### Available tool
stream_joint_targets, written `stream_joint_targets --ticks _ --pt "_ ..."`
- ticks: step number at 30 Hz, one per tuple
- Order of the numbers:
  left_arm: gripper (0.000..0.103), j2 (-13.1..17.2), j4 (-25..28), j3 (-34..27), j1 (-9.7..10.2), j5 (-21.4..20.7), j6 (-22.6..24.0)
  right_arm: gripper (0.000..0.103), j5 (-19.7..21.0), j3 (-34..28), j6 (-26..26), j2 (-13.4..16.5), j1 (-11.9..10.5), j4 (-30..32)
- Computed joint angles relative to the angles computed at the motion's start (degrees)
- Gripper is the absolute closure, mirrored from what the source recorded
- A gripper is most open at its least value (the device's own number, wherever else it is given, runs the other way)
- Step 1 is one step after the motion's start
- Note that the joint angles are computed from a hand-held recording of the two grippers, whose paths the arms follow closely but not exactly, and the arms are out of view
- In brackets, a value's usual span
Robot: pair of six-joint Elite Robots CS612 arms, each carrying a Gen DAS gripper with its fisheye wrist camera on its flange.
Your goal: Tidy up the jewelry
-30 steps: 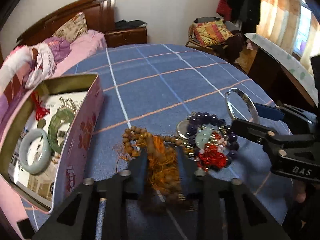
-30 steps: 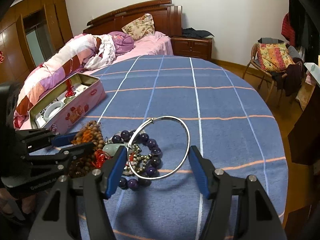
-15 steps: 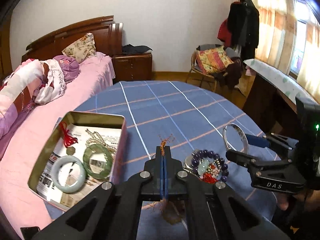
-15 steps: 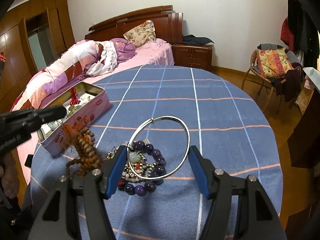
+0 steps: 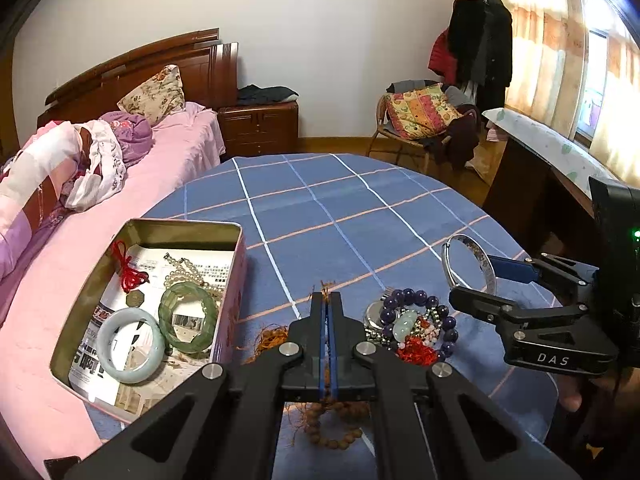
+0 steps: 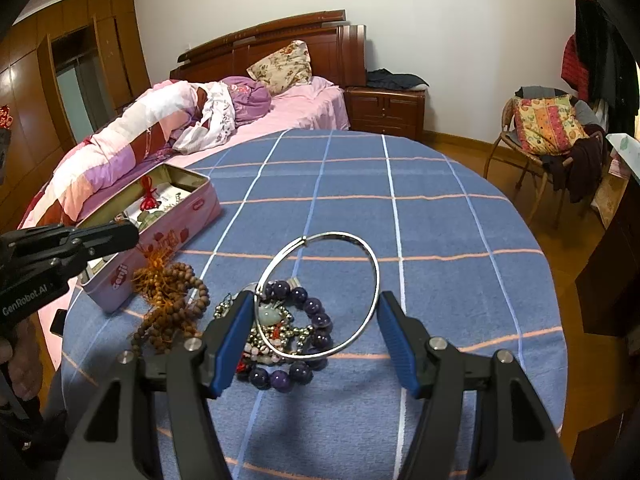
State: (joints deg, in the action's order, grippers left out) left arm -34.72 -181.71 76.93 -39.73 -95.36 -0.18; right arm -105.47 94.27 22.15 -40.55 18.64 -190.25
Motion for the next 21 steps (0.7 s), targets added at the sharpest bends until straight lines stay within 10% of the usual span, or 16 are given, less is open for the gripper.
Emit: stream_joint_targets --ticks 3,7,18,21 --pt "0.1 0.01 1.67 -0.01 -0.35 0.77 0.56 0.037 0.26 0.04 -0.14 0.07 0.0 -0.2" --pt "0.028 0.3 1.55 0.64 -1.16 3.41 0.42 0.037 0.26 -0.04 -0.09 0.14 0.08 -0.4" --pt "0.029 2.22 7.27 -2.17 -0.59 2.09 -3.63 0.037 0.83 0.22 -0.06 0.17 -0.07 -1.19" --pt "0.047 2.35 7.36 -2.23 -1.35 5.4 -1.45 0.037 1.06 0.11 -0.12 0.26 -0.01 -1.07"
